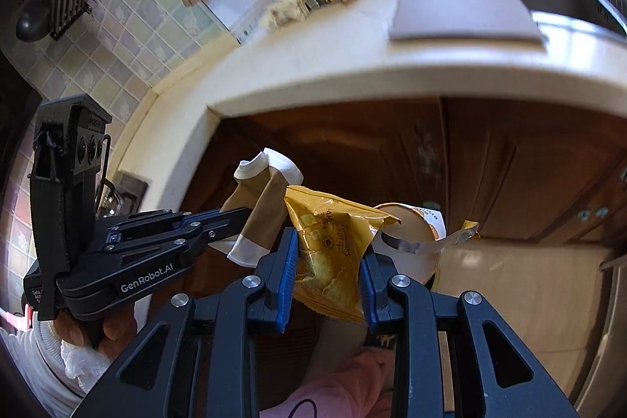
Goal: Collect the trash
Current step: 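Carry the paper cup and yellow bag down over the trash bin with both tools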
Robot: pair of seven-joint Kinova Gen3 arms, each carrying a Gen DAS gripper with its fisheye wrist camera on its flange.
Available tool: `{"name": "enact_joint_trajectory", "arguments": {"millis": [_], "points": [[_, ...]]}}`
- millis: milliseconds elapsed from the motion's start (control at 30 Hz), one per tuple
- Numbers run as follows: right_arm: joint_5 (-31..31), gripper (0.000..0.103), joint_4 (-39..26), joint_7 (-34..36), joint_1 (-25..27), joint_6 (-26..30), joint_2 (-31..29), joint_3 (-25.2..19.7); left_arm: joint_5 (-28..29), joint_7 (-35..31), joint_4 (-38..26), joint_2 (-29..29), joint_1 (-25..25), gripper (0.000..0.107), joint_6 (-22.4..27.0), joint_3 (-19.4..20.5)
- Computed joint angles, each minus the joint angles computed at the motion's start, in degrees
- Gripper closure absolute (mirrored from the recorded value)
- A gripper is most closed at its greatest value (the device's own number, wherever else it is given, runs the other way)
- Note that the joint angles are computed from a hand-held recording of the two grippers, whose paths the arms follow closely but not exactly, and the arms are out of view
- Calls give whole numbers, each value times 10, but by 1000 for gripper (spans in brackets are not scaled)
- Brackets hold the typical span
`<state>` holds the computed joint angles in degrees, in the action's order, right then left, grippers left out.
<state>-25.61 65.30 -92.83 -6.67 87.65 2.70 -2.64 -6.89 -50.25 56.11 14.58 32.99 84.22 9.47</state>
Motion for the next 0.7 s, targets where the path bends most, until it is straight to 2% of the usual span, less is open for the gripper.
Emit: {"name": "enact_joint_trajectory", "arguments": {"millis": [167,233,300,367,467,633,700], "points": [[11,75,133,33,77,-61,-19,-84,28,44,133,-6,5,105,-93,-14],[14,75,186,42,63,-100,-21,-71,32,51,186,-3,-12,105,-137,2],[6,75,238,60,16,-147,-22,-22,44,45,221,12,-25,105,-173,4],[6,75,277,70,-4,-175,-14,3,55,43,251,26,-31,105,-205,3],[12,75,309,69,-7,-217,12,-1,75,25,288,51,-46,104,-249,2],[15,75,340,76,-5,-271,57,-8,86,-11,306,95,-69,103,-263,-5],[17,75,346,75,-8,-288,76,-14,90,-20,314,106,-74,93,-268,-9]]}}
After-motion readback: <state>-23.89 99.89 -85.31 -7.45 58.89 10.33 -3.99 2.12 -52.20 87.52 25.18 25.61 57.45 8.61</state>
